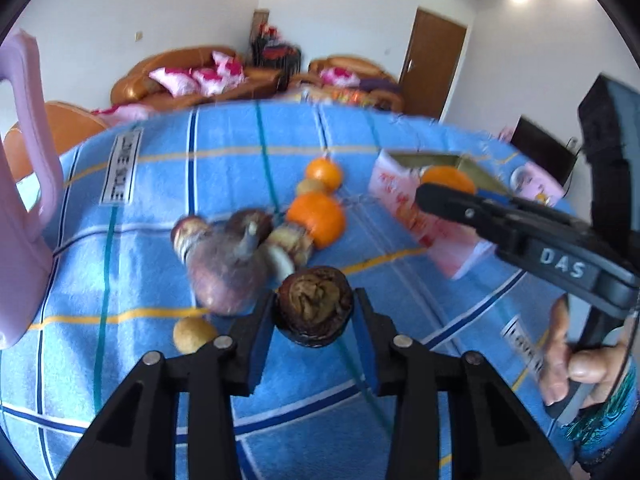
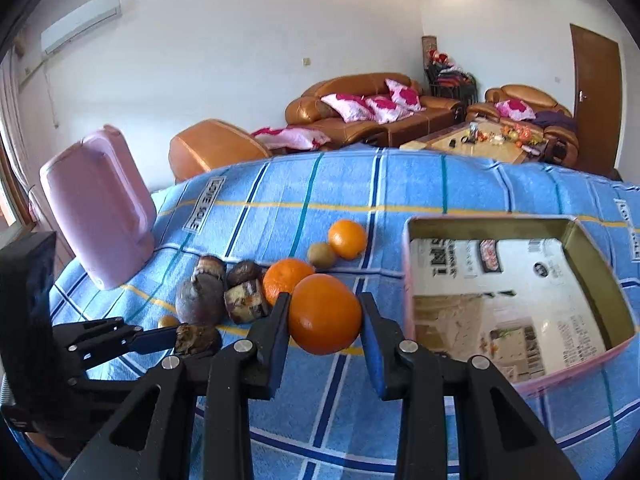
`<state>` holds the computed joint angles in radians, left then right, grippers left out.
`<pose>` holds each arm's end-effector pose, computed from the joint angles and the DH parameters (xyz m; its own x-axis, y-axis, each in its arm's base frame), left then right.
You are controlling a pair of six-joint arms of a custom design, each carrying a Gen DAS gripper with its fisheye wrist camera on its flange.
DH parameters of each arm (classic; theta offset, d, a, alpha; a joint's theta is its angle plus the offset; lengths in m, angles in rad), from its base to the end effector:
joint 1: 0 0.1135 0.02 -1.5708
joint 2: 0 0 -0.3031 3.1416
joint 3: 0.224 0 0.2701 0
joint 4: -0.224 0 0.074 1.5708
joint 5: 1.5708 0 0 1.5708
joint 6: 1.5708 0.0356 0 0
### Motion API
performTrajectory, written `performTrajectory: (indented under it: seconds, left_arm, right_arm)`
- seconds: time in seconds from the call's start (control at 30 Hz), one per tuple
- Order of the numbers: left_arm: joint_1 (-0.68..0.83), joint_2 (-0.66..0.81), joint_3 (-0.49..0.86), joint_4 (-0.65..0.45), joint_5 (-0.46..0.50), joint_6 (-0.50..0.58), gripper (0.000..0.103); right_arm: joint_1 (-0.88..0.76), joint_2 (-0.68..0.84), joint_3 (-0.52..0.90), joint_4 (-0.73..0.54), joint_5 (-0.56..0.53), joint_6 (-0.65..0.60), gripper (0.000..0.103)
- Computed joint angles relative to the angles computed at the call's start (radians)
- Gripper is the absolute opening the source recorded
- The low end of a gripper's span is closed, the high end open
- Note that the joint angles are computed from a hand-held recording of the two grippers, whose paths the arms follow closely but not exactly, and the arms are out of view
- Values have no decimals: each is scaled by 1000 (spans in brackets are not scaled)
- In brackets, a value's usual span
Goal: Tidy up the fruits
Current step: 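Drop the orange into the tin box while the left gripper grasps the dark fruit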
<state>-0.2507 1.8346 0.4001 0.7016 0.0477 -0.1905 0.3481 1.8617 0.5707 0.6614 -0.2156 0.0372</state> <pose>0.2666 -0.0700 0.0801 -0.6898 -0.0186 -0.7238 0.1543 0.9729 -0.1721 0.3031 0.1181 0.1033 -0.5716 -0.1687 -0.8030 -0.4748 0.8662 0.1559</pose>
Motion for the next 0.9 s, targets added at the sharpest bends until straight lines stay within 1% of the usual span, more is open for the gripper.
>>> performTrajectory:
  seconds: [0.03,0.13,0.23,0.3,0.37,0.5,0.67,0.77,0.9]
  left_arm:
    - [-6,-2,-16,39,-23,-15,40]
    - [-28,4,-29,92,-93,-65,40]
    - [-43,-12,-41,120,-136,-121,40]
    - [-57,-29,-48,129,-160,-152,40]
    - [-73,-46,-42,115,-189,-162,40]
    - [-153,-41,25,51,-270,-163,40]
    - [-259,3,156,-50,-351,-162,40]
    - [-309,61,259,-118,-369,-169,40]
    - [-353,143,386,-199,-349,-203,40]
  right_arm:
    - [-6,-12,-10,15,8,-1,35]
    - [-18,-42,-28,48,58,-12,35]
    - [-42,-53,-43,85,103,-33,35]
    - [-75,-53,-49,106,106,-61,35]
    - [-116,-47,-45,106,94,-82,35]
    - [-224,-22,-9,71,43,-103,35]
    - [-331,17,42,32,6,-158,35]
    - [-377,45,79,-5,-23,-181,35]
    - [-417,79,134,-78,-56,-212,35]
